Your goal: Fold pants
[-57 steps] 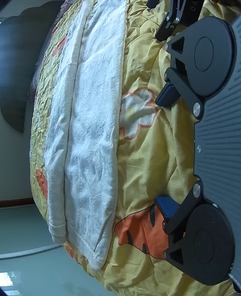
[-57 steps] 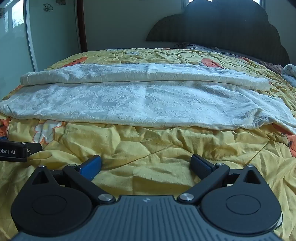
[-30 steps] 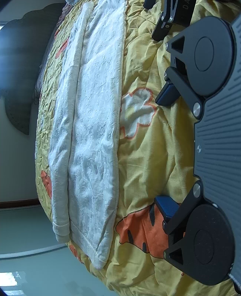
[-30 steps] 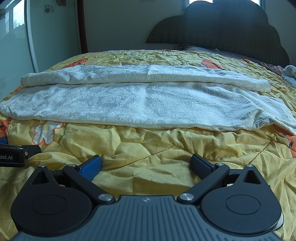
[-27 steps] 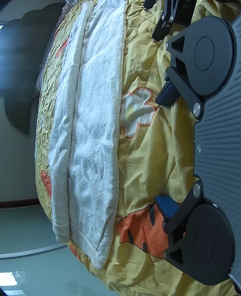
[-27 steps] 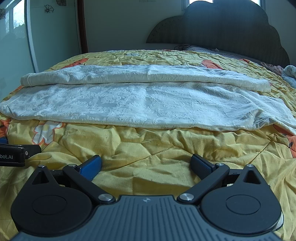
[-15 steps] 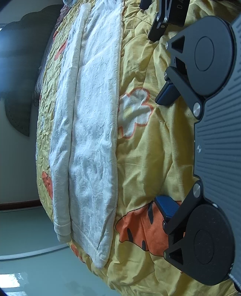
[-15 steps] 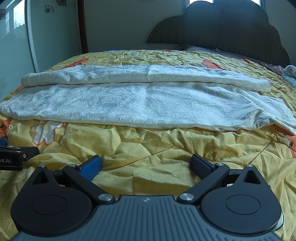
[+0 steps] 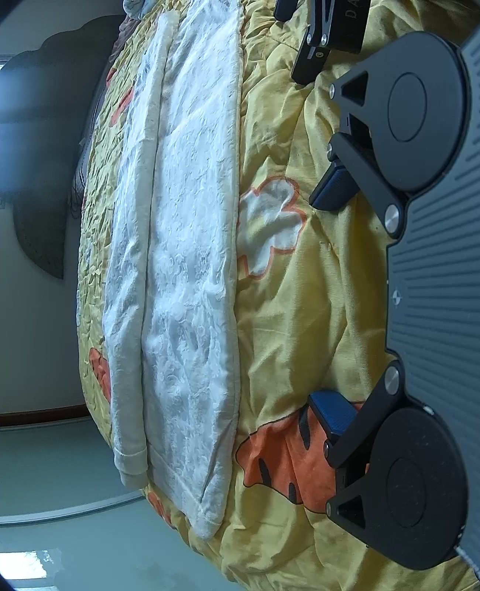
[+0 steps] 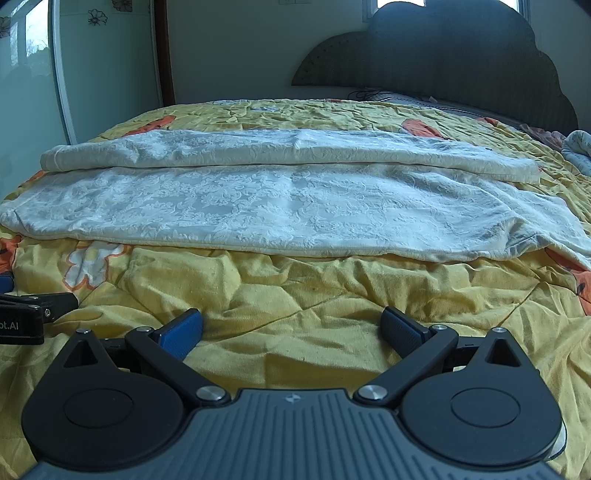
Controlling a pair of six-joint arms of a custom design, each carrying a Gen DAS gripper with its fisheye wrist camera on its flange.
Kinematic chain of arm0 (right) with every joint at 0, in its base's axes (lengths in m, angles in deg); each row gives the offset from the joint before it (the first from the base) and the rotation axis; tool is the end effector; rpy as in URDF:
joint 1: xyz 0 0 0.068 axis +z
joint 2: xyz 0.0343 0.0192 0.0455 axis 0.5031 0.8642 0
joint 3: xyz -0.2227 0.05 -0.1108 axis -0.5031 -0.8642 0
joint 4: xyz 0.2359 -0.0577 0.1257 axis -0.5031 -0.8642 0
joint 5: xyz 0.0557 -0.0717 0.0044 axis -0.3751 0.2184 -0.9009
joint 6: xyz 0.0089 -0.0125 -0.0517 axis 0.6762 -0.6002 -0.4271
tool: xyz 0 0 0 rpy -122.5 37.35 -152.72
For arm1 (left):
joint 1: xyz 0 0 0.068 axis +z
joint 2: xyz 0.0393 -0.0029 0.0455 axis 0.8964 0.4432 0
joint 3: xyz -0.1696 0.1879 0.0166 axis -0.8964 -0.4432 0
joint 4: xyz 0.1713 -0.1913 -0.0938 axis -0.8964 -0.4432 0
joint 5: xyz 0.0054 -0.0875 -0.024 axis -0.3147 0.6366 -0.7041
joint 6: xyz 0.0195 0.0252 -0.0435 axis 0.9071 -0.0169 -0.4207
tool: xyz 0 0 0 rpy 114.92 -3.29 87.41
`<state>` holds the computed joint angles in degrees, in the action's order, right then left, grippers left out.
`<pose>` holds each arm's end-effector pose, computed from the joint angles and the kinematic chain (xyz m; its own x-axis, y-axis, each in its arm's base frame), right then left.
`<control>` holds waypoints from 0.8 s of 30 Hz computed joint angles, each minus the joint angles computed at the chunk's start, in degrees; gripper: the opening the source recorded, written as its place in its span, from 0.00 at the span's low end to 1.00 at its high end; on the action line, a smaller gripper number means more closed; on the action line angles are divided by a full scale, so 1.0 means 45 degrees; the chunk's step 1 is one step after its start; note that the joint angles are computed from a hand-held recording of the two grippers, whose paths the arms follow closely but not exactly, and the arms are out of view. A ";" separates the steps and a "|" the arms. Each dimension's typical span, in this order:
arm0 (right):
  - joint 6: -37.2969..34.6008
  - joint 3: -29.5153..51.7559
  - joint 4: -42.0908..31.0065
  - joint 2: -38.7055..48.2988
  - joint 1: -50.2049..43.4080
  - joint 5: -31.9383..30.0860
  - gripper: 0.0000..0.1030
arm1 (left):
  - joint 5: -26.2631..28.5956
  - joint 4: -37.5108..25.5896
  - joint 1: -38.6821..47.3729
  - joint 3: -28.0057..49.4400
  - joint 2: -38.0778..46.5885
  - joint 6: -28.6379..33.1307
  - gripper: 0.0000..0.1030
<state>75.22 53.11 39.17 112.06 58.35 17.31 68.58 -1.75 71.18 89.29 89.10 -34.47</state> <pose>0.2731 0.1273 0.1468 -0.6022 0.2146 -0.7690 0.2244 0.9699 0.0949 0.3528 0.0372 0.1854 -0.6623 0.2473 -0.7072 0.2937 0.9541 0.0586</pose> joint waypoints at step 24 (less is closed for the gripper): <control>-0.0090 -0.0063 -0.0177 -0.0201 -0.0094 -0.0190 1.00 | -0.0077 -0.0458 -0.0125 0.0808 0.0595 0.0127 1.00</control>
